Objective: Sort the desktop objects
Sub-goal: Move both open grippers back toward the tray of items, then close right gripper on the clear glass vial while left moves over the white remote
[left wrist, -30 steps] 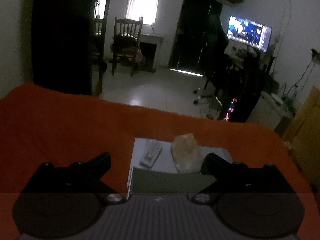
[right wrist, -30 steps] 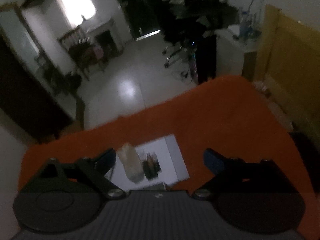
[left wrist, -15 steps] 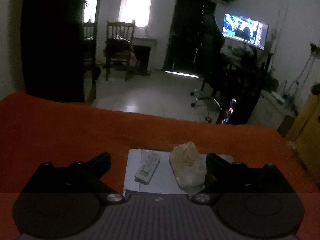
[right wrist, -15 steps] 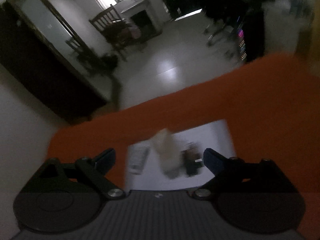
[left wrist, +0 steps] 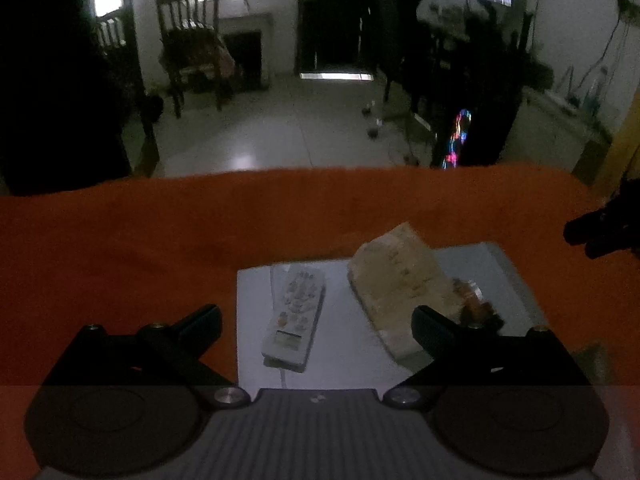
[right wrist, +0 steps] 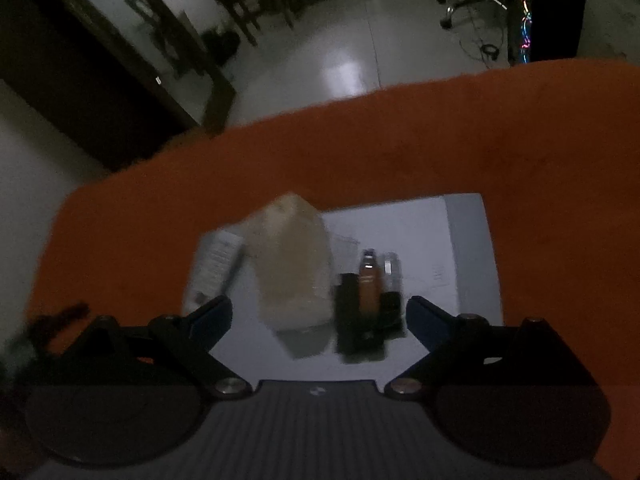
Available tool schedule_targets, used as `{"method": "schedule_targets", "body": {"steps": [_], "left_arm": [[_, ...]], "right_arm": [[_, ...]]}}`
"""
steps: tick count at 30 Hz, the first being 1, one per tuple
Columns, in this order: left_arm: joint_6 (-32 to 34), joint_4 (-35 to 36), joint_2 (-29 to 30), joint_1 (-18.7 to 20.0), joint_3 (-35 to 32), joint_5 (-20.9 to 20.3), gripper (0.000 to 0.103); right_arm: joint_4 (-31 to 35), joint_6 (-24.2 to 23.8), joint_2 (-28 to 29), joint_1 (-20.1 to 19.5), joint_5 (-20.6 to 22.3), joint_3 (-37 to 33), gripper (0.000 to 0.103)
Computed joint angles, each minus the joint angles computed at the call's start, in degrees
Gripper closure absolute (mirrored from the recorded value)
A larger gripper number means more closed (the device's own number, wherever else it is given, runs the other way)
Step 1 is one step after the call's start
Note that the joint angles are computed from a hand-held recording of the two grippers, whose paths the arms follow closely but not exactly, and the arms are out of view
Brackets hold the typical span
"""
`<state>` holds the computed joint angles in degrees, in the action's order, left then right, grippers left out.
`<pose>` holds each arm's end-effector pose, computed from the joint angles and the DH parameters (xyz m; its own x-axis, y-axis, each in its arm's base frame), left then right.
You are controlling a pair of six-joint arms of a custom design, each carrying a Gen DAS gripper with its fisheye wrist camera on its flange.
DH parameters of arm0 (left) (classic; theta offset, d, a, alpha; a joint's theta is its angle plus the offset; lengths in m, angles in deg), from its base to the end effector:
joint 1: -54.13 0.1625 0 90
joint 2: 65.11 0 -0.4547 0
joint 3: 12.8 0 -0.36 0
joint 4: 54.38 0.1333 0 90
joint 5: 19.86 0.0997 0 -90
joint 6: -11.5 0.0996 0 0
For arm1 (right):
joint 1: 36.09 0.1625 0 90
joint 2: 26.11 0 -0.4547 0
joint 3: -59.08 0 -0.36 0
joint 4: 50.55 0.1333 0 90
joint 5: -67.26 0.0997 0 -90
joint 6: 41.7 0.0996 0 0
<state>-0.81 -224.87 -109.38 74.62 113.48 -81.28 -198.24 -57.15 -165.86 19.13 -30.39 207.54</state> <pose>-0.3797 -0.3351 0.0333 -0.4884 0.7334 -0.4729 0.8519 0.5182 -0.0760 0.0138 -0.1906 0.4122 -0.8291 0.4808 0.2852 0.1593 0.6922 -0.7039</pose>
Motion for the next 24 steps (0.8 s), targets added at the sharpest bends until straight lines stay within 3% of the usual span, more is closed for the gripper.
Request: {"method": "schedule_targets", "body": {"steps": [4, 9, 14, 19, 24], "left_arm": [[5.08, 0.88, 4.31, 3.24, -3.39, 0.33, 0.003], [7.38, 2.91, 8.73, 6.77, -8.05, -1.48, 0.005], [6.71, 7.02, 11.36, 8.43, -12.26, -2.93, 0.009], [3.37, 13.45, 13.2, 10.17, -16.12, -3.9, 0.01], [-1.22, 18.46, 13.41, 11.66, -18.44, -5.72, 0.01]], "right_arm": [[-4.0, -8.36, 3.84, -8.25, 2.8, 1.86, 0.017], [-13.09, -17.6, 10.65, -14.78, 4.91, 5.08, 0.031], [-11.38, -22.22, 9.71, -23.2, 10.94, 6.26, 0.034], [-10.13, -23.87, 9.5, -25.37, 11.79, 6.58, 0.037], [-17.01, -23.93, 13.41, -23.85, 9.43, 8.54, 0.041]]}}
